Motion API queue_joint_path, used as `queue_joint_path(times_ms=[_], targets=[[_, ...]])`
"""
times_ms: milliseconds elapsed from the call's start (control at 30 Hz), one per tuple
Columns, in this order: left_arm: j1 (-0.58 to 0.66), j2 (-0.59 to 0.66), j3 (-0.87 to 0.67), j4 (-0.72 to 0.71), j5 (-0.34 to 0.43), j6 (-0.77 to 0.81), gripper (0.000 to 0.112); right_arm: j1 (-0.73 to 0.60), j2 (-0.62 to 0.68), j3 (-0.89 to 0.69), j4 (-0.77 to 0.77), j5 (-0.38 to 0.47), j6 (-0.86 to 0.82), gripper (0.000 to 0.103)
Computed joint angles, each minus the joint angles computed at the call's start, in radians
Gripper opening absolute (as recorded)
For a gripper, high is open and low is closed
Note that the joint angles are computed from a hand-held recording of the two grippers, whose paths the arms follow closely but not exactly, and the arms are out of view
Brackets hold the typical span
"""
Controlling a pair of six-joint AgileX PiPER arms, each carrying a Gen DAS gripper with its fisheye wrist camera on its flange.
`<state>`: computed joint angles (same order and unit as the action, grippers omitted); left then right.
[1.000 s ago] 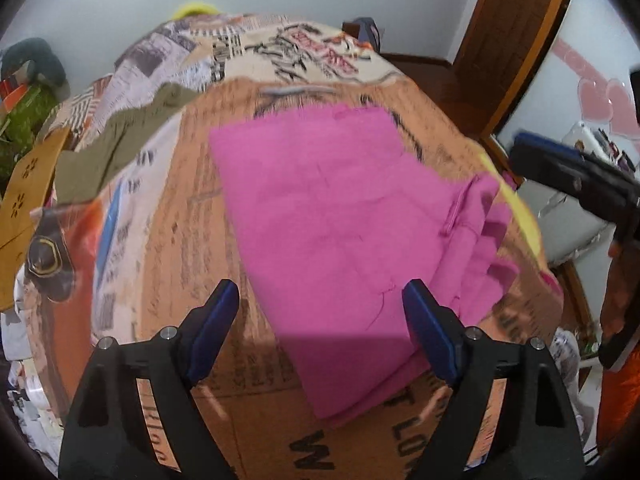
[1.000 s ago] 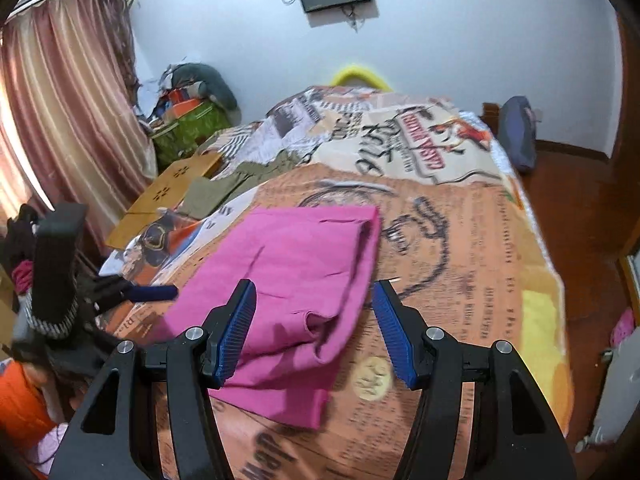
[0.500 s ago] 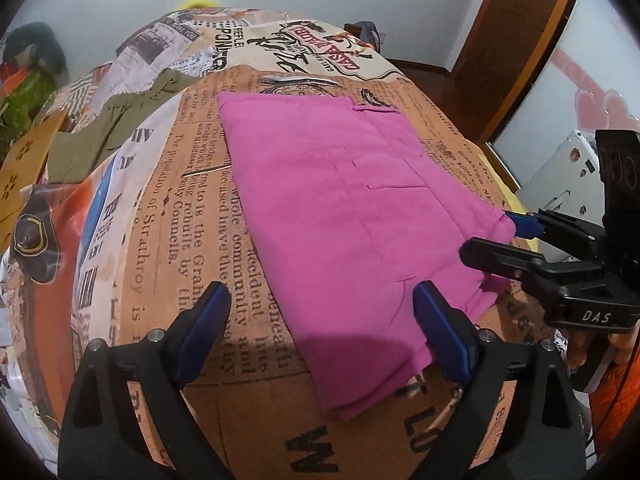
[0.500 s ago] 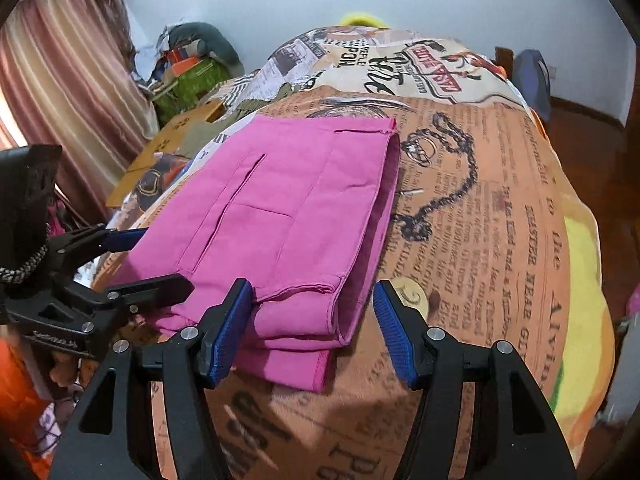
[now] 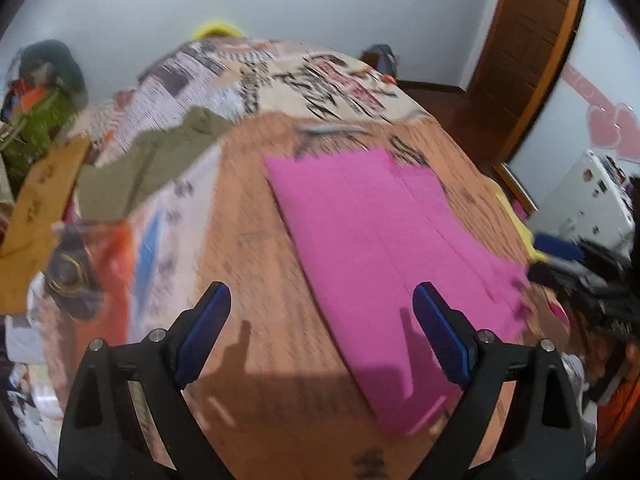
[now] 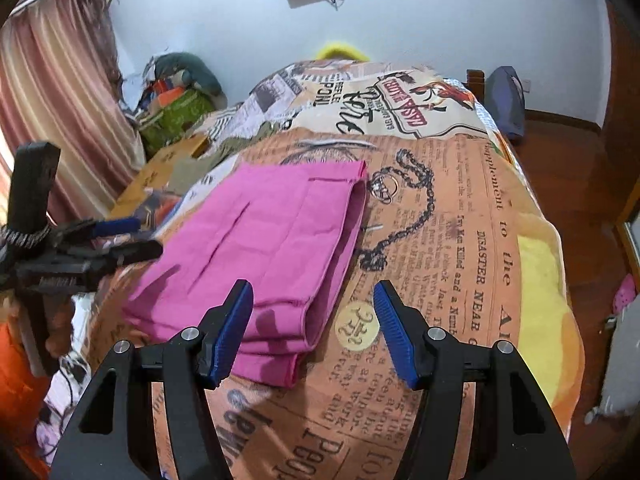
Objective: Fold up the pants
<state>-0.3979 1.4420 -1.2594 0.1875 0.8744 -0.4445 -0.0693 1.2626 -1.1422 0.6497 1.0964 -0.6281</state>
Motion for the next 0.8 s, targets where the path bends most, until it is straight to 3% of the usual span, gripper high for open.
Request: queue_joint_path(times_ms=[267, 633, 733, 767, 800], targets=[[0.121, 0.253, -0.237, -0.026, -0.007, 0.129, 0.093, 0.097, 0.053, 0.051, -0.012, -0.089, 0.026, 0.060], [0.247, 0.603, -0.569, -0.292, 0.098, 0.448, 0.094, 0.040, 0.099, 0.068, 0.080, -0.067, -0.052, 0.060], [0.276, 0.628, -0.590, -0.384, 0.112, 0.514, 0.089, 0.036, 0.103, 0.068, 0.085, -0.069, -0.053, 0.060], [0.276, 0.622, -0.582, -0.390, 0.101, 0.529, 0.079, 0.037, 0.104, 0.068, 0.082, -0.072, -0.052, 0.060], [0.276, 0.617, -0.576, -0.405, 0.098, 0.551, 0.061, 0.039, 0.106, 0.065, 0.079, -0.075, -0.051, 0.060]])
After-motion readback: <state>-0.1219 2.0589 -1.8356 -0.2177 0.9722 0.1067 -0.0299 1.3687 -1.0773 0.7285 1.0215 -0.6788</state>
